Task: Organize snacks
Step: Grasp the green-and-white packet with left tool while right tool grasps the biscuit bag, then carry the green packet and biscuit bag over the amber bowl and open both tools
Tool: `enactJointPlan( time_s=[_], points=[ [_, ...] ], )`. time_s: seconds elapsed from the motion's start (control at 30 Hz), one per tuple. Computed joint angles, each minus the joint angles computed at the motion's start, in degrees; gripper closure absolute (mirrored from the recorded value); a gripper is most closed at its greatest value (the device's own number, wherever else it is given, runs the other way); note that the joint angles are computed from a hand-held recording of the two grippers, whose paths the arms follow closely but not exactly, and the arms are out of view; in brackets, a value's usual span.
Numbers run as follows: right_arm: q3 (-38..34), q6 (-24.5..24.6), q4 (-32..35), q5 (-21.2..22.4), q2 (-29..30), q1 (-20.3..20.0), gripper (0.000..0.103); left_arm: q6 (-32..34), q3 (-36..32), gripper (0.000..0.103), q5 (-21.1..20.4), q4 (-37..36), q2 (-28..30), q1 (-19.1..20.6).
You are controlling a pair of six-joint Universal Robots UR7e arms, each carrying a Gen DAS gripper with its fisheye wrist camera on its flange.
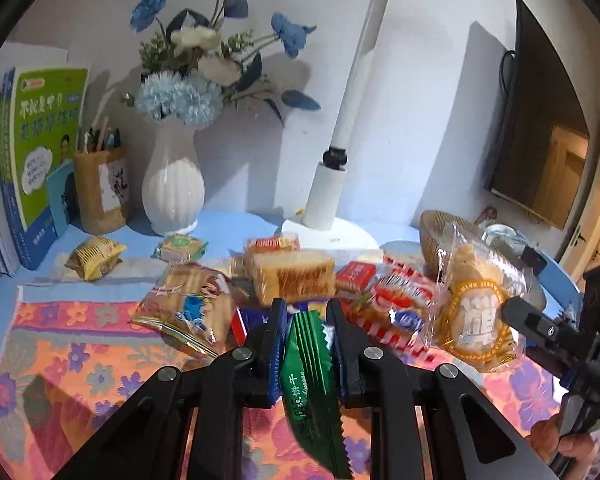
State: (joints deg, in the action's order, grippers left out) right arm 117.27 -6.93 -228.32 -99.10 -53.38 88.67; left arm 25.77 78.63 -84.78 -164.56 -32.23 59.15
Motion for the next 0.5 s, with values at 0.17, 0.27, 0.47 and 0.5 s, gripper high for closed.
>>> enactJointPlan(
  time_s=[0.17,0.27,0.47,0.5],
  points=[
    [2.5,2.5,-2.2,3.7,-2.5,-1.3,0.063,-1.0,1.3,0.084,4.8,-1.3,-1.3,-2.9],
    [4.1,4.3,-3.3,7.0,-4.0,-2.7,0.063,-0.8,0.4,0.084,6.6,1.6,-0.9,-3.2],
    [5.1,6.0,-1.8,9.1,-7.9,-3.8,0.063,-5.3,-3.2,0.084,9.4,4.2,1.1,-4.4],
    [5.1,5.5,-1.1,8.8,-8.7,-3.7,0.063,-5.2,-4.1,0.084,9.3,4.0,1.5,-5.2]
  ],
)
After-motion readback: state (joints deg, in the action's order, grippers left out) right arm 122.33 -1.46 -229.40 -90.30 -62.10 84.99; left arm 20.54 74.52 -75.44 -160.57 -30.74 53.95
